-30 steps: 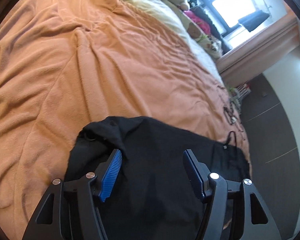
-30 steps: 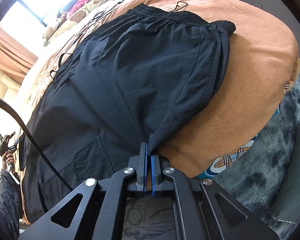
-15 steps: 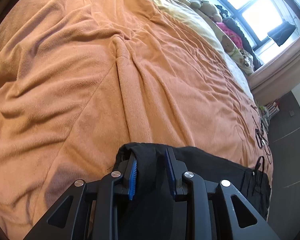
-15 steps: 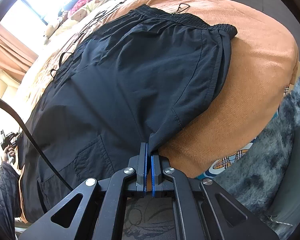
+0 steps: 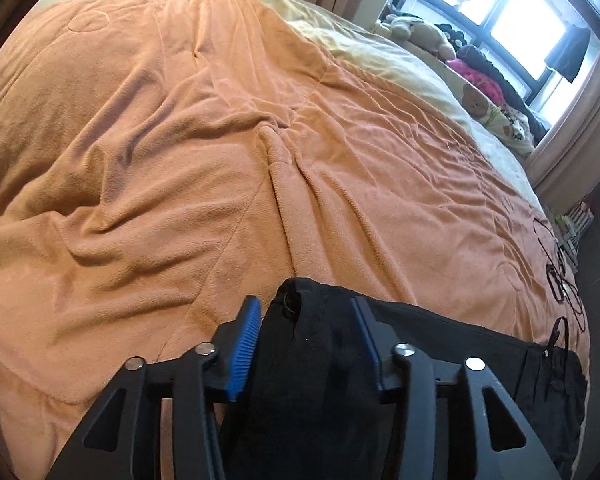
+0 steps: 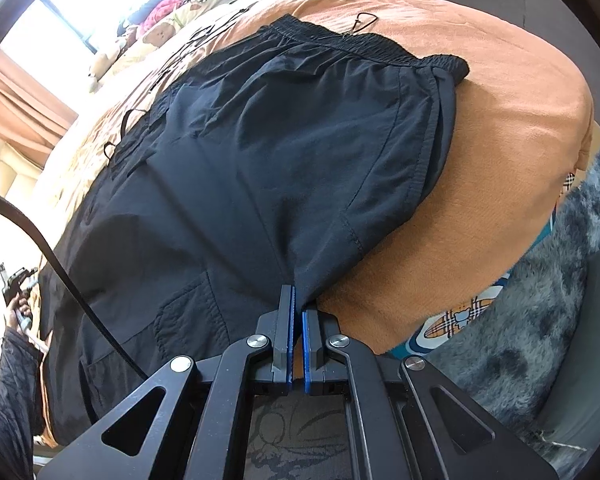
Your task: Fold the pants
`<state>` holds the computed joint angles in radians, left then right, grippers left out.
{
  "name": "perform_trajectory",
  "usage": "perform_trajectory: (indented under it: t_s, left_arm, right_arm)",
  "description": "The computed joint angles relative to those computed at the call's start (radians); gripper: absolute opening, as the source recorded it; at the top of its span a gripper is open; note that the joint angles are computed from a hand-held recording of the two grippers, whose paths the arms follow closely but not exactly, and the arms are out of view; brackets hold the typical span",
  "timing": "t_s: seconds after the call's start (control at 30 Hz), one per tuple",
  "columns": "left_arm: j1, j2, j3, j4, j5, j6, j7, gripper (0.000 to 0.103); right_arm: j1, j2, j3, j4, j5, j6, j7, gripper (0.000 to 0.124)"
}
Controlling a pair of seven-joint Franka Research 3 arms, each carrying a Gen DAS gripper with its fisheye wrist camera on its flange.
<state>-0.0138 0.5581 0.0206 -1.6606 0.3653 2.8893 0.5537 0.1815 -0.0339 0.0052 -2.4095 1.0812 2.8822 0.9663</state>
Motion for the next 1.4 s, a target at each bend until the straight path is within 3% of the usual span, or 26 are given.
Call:
perform_trajectory:
  t_s: [0.27,0.53,0.67,0.8,0.93,0.97,1.0,1.07,1.4]
  left_arm:
    - [-0.048,-0.204,0.029,-0.238,0.106,0.003,-0.067,0.058]
    - [-0.074,-0.429,0.032,-0.489,0.356,0.002,-0.316,0.066]
    - [-0.05,-0.526,-0.014,-0.588,0.445,-0.001,-0.425,0.067]
    - [-0.012,-0.616,-0.076,-0.679,0.545,0.009,-0.539,0.077]
    - [0.025,-0.692,-0.149,-0.763,0.609,0.0,-0.638,0.077]
    - [0.032,-0.711,-0.166,-0.788,0.619,0.002,-0.666,0.077]
    - [0.038,-0.725,-0.181,-0.805,0.629,0.003,-0.687,0.077]
    - [0.045,-0.749,-0.211,-0.834,0.645,-0.019,-0.724,0.078]
    - [0.013,-0.868,-0.298,-0.958,0.625,-0.079,-0.827,0.078]
  right_arm:
    - [-0.002,-0.054,-0.014,-0.033,-0.041,-0.014,0.001,0.005]
    - [-0.001,-0.102,-0.053,-0.053,0.026,-0.097,-0.118,0.005]
    - [-0.009,-0.112,-0.068,-0.053,0.075,-0.131,-0.192,0.005]
    - [-0.02,-0.12,-0.073,-0.059,0.109,-0.147,-0.259,0.006]
    - [-0.03,-0.125,-0.074,-0.062,0.111,-0.145,-0.296,0.006]
    - [-0.032,-0.125,-0.075,-0.061,0.116,-0.146,-0.303,0.012]
    - [-0.033,-0.125,-0.077,-0.06,0.126,-0.144,-0.316,0.028]
    - [-0.032,-0.122,-0.077,-0.058,0.173,-0.114,-0.361,0.048]
    - [-0.07,-0.062,-0.082,-0.007,0.324,-0.135,-0.536,0.049]
